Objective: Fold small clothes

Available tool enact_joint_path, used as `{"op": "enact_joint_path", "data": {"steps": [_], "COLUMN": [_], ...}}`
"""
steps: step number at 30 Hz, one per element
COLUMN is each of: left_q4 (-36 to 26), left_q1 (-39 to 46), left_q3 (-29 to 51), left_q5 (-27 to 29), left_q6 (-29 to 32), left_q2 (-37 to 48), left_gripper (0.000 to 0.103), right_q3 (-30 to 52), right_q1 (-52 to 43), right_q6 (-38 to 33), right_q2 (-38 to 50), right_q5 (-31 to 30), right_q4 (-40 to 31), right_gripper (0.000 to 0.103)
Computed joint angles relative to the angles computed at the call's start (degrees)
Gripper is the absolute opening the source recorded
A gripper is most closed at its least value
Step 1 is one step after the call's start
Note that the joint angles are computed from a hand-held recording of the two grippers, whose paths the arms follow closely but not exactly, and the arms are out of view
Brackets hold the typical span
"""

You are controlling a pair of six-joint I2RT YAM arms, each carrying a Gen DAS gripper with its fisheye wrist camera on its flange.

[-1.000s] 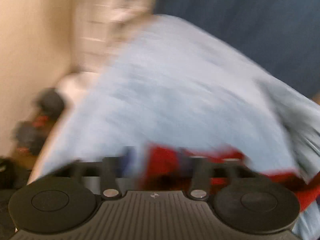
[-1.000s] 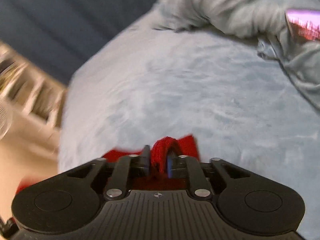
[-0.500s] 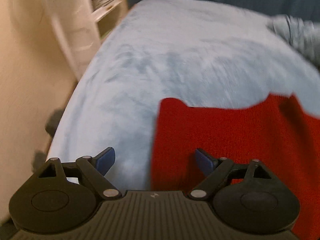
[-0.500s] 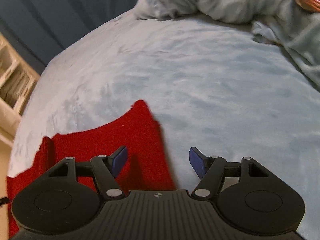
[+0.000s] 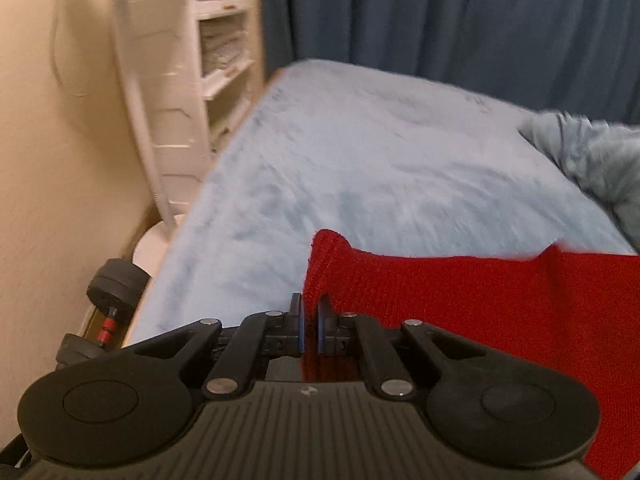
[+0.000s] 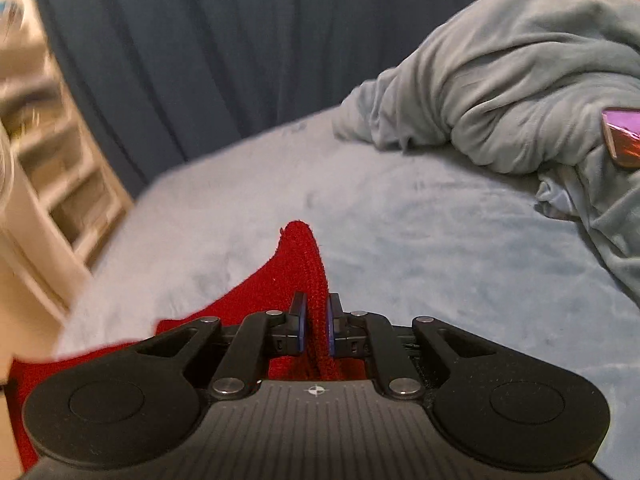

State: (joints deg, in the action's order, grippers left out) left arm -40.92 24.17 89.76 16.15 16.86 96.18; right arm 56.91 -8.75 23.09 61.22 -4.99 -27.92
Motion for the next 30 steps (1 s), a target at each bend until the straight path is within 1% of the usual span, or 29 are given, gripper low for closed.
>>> {"op": "enact_joint_path", "data": {"steps": [2,5,6,7,9,10,11,12,13,14,15,17,19,20,21,22,23,24,25,26,27,29,30], "left_q4": [0.3,0.3,1.7,3.8,6.9,8.4,10.0,11.8,13.2,13.2,11.1,5.8,1.5,-1.1,-2.0,-1.8,-0.6,1.1,2.4,2.4,1.0,-2.7,-4.2], "left_q1": [-1.3,-5.8,-7.2,-7.8,-8.5,-8.1,-7.6,-7.1,-6.2,-4.8,-3.4,0.0,2.8,3.9,4.4,4.3,3.7,3.1,3.3,4.3,5.9,9.7,11.8], "left_q3": [1.7,3.8,2.7,0.6,-2.1,-3.7,-5.4,-8.0,-10.5,-12.8,-13.9,-17.0,-21.0,-23.0,-25.4,-27.9,-30.6,-33.5,-35.4,-35.8,-34.7,-31.5,-30.2], "left_q5": [-3.2,-10.4,-12.5,-13.7,-15.6,-15.9,-16.6,-17.4,-17.7,-16.0,-13.3,-7.7,-3.0,-1.2,-0.6,-1.3,-3.2,-5.8,-7.2,-7.6,-7.4,-6.0,-5.5], "left_q6": [-0.3,0.0,0.8,1.3,1.1,1.5,1.9,2.3,2.7,3.1,3.9,5.5,7.3,9.1,10.7,12.1,13.4,14.9,15.8,16.0,15.9,16.4,17.3], "left_q2": [4.1,11.2,12.6,12.3,11.5,10.3,8.9,6.8,4.3,1.2,-1.3,-7.5,-12.7,-15.0,-16.8,-18.5,-19.5,-20.7,-21.5,-21.8,-21.8,-22.2,-22.9], "left_gripper": [0.006,0.006,0.007,0.009,0.025,0.035,0.058,0.076,0.08,0.081,0.082,0.086,0.088,0.09,0.09,0.09,0.091,0.094,0.097,0.102,0.102,0.102,0.102], "right_q3": [0.3,1.4,2.2,1.8,-1.1,-1.9,-2.4,-2.9,-3.4,-4.3,-6.3,-9.9,-12.7,-13.7,-15.1,-16.4,-17.5,-18.2,-19.1,-20.5,-20.9,-19.9,-18.2], "right_q1": [-0.9,-0.9,-0.6,-0.2,0.4,0.6,0.9,0.3,-0.4,-0.9,-0.9,-2.1,-2.0,-1.1,0.5,3.0,5.7,8.0,9.2,9.0,7.2,1.1,-2.6], "right_q6": [0.3,0.7,0.6,0.1,0.1,1.1,2.6,3.4,3.9,4.4,4.2,1.2,-0.8,-1.2,-1.9,-2.2,-1.4,-0.1,0.9,1.2,1.6,1.1,-0.3], "right_q2": [3.9,14.8,19.4,21.8,22.4,21.6,20.5,19.1,17.2,14.3,10.4,1.0,-7.8,-10.7,-14.3,-16.9,-18.2,-17.9,-18.0,-18.4,-17.9,-18.7,-19.0], "right_q5": [1.9,3.7,4.8,6.1,7.0,7.9,8.2,7.7,7.7,8.2,8.1,5.1,2.3,1.8,1.7,2.8,4.7,6.6,7.9,8.6,8.8,5.3,2.8], "right_q4": [0.9,0.5,-0.2,0.4,4.0,4.7,4.6,3.9,2.6,1.2,1.0,-1.8,-6.9,-9.2,-11.9,-14.3,-16.4,-18.1,-19.0,-19.4,-20.8,-23.3,-25.6], "right_gripper": [0.01,0.01,0.01,0.01,0.016,0.021,0.033,0.047,0.05,0.052,0.054,0.057,0.059,0.06,0.061,0.061,0.062,0.063,0.064,0.069,0.073,0.073,0.073]}}
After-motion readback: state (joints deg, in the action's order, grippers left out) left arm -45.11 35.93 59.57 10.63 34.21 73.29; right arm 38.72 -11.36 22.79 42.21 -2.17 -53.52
